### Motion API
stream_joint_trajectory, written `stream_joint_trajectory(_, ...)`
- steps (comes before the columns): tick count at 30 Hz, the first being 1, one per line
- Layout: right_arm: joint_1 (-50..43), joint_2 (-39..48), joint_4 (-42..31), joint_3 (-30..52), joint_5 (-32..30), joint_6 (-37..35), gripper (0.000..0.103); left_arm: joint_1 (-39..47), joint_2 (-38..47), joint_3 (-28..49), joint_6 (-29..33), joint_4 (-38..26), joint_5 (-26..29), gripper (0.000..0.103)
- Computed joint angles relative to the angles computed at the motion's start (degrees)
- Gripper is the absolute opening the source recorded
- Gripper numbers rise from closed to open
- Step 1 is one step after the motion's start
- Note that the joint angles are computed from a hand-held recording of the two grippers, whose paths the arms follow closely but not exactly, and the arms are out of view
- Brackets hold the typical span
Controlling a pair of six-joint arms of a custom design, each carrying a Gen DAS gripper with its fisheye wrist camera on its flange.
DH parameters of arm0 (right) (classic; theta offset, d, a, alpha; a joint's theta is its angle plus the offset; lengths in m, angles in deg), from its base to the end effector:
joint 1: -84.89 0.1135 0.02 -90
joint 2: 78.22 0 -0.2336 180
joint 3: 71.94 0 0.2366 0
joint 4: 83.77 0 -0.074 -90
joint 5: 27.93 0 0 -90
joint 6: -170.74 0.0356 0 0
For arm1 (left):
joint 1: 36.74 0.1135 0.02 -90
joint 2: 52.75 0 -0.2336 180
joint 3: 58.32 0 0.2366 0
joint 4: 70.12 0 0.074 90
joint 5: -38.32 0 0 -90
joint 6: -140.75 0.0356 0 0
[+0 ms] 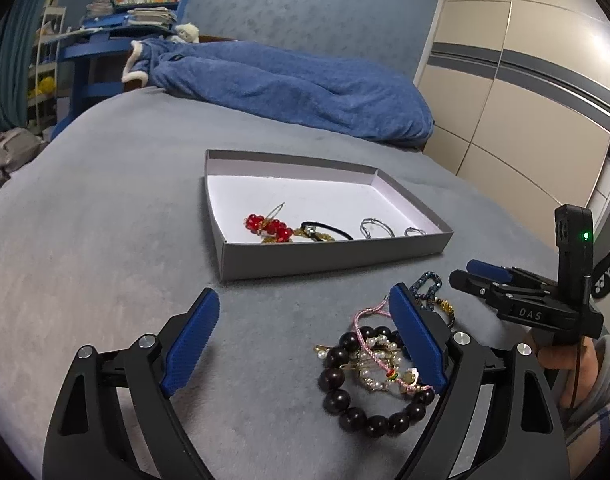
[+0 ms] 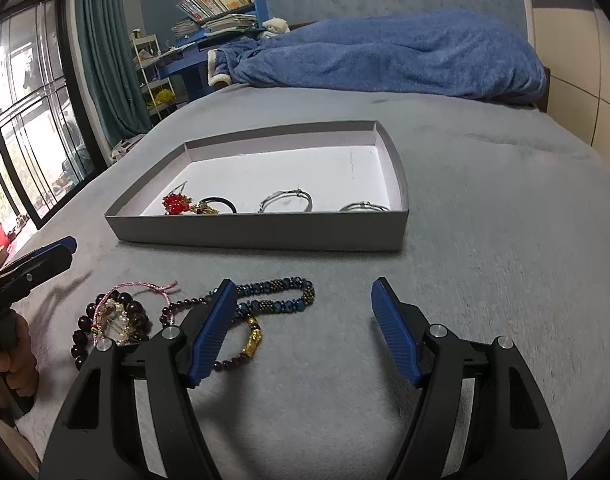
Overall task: Organize jewelry
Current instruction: 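Move both open tools back over the remaining jewelry, then grasp the blue beaded bracelet with the right tool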
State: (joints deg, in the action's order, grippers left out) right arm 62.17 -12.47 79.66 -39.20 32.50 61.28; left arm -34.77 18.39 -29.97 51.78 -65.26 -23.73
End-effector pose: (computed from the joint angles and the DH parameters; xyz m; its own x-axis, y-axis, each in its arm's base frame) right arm 0.1825 -0.0574 0.1177 -0.6757 -0.0312 -0.7365 -0.1955 0.9709 0.1382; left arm 0.2017 -0.0098 0.1090 -0.6081 -0.0050 -0.7938 0.3501 0.8958 -0.2739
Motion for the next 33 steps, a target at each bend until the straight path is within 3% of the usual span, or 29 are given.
stream_joint_trajectory(13,4.68,4.62,0.1,2.38,5.69,0.96,0.069,-0.51,0.71,0.51,0.4,-0.42,-0.03,0.087)
stream_joint_trajectory(15,5.01,4.7,0.02,2.44,5.76,0.74,0.067,-0.44,0.71,0.56,0.3,-0.48,0.13,0.087)
stream_joint_trajectory(20,3.7,7.74,-1.14,4.39,3.24,0.33,0.047,-0.57,0.87,0.76,0.76,-0.56,-0.07,0.087)
stream_joint_trajectory(28,5.95,15.74,-3.2,10.5,3.2,1.89,0.046,-3.49,1.25,1.18,1.12,-0.92,-2.85,0.087)
stream_joint_trajectory(30,6.58,15.98,-3.84,10.65,2.6,0.78,0.035,-3.56,1.29,1.26,1.17,-1.12,-2.82,0.087)
stream_joint_trajectory(32,6.52,15.84,-4.36,10.47,1.16,-0.55,0.014,-4.12,0.98,1.16,0.82,-1.12,-3.26,0.087)
stream_joint_trajectory(33,6.47,15.69,-4.37,10.29,0.55,-1.03,0.009,-4.21,0.81,1.09,0.81,-1.14,-3.31,0.087)
